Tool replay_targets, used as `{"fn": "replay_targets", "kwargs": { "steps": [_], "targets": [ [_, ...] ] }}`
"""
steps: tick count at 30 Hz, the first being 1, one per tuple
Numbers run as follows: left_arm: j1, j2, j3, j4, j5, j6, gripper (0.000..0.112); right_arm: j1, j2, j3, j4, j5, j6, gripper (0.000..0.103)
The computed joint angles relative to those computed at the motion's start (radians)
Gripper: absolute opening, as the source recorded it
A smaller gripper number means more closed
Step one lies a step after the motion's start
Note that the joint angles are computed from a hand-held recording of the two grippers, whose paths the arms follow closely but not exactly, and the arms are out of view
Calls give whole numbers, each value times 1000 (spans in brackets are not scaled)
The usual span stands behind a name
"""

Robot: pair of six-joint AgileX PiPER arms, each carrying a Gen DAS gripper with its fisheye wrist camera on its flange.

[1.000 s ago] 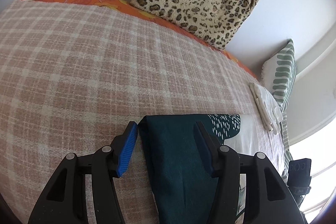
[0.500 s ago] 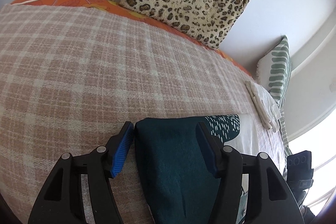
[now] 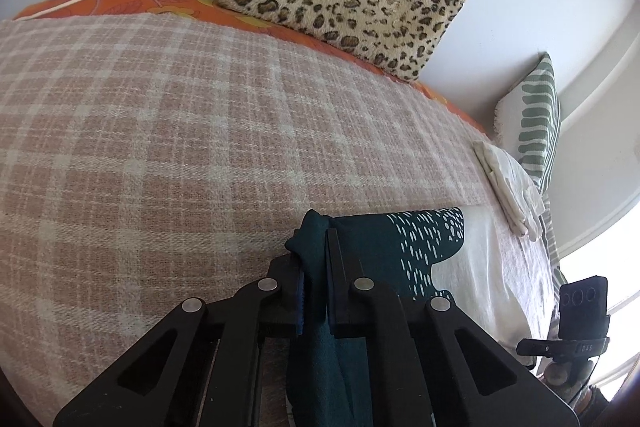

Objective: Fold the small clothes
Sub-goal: 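Close both tools on the folded shirt's edges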

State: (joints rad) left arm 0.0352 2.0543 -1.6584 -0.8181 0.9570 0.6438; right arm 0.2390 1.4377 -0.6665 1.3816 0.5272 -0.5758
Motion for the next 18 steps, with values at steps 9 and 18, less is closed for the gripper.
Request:
{"fn": "replay_targets", "kwargs": {
  "steps": [9, 18],
  "targets": [
    [-66, -69, 62, 102, -126, 5, 5, 72, 0, -55, -307, -83, 279, 11],
    [-137, -170, 168, 218, -291, 43, 5, 171, 15, -136, -714, -139, 661, 9]
  ]
}}
